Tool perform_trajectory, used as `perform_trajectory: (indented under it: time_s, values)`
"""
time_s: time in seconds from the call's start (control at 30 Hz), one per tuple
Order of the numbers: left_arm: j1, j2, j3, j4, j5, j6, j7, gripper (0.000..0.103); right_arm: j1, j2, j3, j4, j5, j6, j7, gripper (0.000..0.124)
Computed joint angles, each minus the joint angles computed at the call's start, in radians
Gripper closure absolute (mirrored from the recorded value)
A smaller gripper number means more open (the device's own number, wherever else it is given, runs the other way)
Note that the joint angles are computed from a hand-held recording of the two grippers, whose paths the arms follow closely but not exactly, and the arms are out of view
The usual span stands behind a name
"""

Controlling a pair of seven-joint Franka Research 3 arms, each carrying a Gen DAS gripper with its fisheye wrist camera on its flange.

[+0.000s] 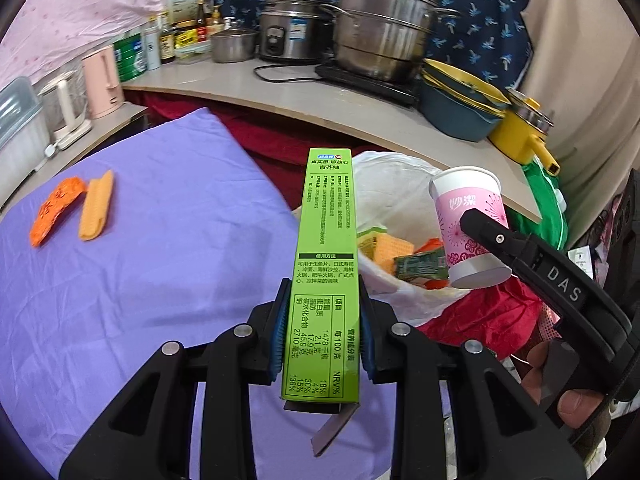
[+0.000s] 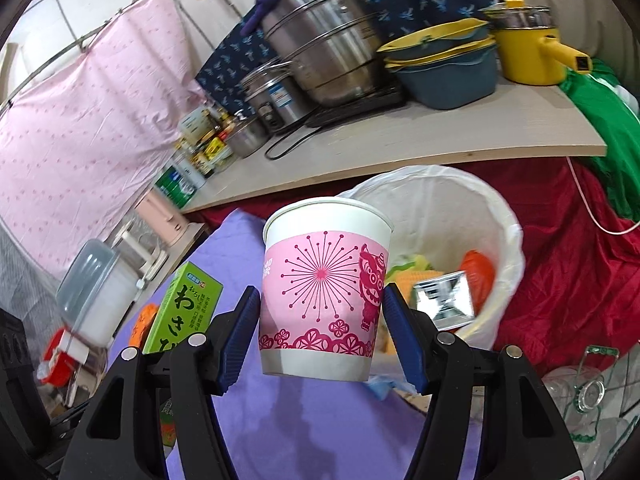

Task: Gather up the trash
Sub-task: 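Carry the green box and pink cup with both tools over the bin, then open the left tool to drop the green box while the right drops the cup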

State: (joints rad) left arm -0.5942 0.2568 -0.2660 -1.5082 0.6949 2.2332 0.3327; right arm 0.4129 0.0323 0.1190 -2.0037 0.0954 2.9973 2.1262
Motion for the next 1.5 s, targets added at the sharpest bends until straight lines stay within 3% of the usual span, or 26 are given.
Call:
perform_trajectory:
  time_s: [0.5,0.93,1.03,1.13,1.5]
  values:
    - [-0.094,0.310,0.057,0.422,-0.115,-0.046,0.225,0.074,-0.071,-0.020,-0.025,-0.071,0.045,0.041,0.005,0.063]
    - [-0.138,0.579,0.152,0.837,-0.239,-0.165,0.354,0.074,-0.055,0.131,-0.067,0.097,0.052,-0.019,-0.022,0.063]
    - [-0.140,0.577,0.173,0.833,-0.245,-0.170,0.355,0.071,-0.051,0.162,-0.069,0.137,0.066,-0.032,-0.032,0.062]
    - [-0.126,0.504,0.179,0.706,-0.234,-0.118,0.299,0.060,-0.044,0.189,-0.074,0.175,0.067,-0.044,-0.037,0.061]
    - [-0.074,0.330,0.140,0.424,-0.155,-0.039,0.164,0.053,-0.011,0.211,-0.094,0.213,0.039,-0.067,-0.015,0.060]
